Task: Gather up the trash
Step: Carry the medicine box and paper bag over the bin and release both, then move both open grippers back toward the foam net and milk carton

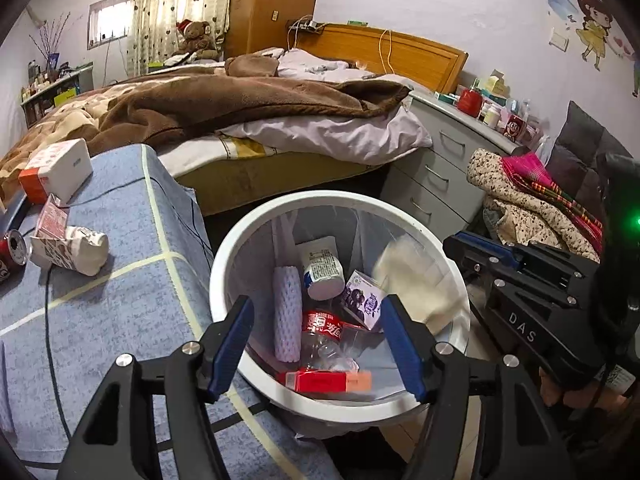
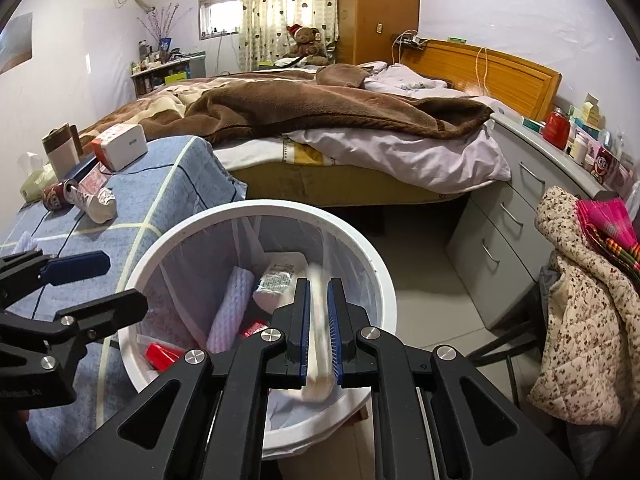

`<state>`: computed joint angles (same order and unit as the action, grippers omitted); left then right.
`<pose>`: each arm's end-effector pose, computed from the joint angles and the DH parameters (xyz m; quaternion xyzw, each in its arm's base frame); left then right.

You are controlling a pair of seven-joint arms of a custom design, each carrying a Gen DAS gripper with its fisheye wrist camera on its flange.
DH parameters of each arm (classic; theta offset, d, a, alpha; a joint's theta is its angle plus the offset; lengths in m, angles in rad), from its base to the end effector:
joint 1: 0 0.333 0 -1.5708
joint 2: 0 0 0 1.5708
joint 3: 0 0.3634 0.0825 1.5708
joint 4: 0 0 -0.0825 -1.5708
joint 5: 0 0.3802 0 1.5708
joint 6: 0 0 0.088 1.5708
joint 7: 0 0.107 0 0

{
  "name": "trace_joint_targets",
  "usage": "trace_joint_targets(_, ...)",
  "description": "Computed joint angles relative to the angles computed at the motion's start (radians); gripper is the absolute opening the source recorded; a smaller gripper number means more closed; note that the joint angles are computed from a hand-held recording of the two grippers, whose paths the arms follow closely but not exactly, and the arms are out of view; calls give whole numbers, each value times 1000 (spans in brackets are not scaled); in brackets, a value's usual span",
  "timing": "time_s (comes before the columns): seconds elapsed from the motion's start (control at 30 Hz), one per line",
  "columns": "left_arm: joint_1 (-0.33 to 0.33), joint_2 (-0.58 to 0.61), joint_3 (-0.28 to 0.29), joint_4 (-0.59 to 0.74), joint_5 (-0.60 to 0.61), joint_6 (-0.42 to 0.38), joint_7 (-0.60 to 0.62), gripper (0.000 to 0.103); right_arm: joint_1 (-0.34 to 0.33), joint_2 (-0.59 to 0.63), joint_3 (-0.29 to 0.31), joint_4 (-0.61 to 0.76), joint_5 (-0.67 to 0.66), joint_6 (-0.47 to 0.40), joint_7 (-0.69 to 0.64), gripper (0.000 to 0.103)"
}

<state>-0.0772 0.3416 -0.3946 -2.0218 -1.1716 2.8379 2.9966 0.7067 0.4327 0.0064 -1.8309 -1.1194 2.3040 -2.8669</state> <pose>0.5889 -0.2268 0.3665 -0.3571 0.8514 -0.3783 0.0668 0.5208 0.4254 0.3545 -0.5231 0.7521 -0.3443 0.2052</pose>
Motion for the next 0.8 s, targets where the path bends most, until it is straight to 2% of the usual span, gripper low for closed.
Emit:
trace_joint_targets(0.1, 14, -8, 1, -3, -18, -7, 8, 71, 6, -3, 1, 2, -7, -6, 1, 15)
trace_joint_targets(0.23, 21, -21, 9, -8, -59, -10, 37, 71, 13, -2, 1, 12, -19, -14, 7, 33)
trace_joint_targets(0.27, 22, -26, 13, -11, -68, -12, 44, 71, 14, -2, 2, 15, -24, -14, 10, 34)
trace_joint_targets(0.8, 27, -100, 114, -38, -274, -59, 184, 71, 60, 46, -5, 122, -74, -34, -23, 35)
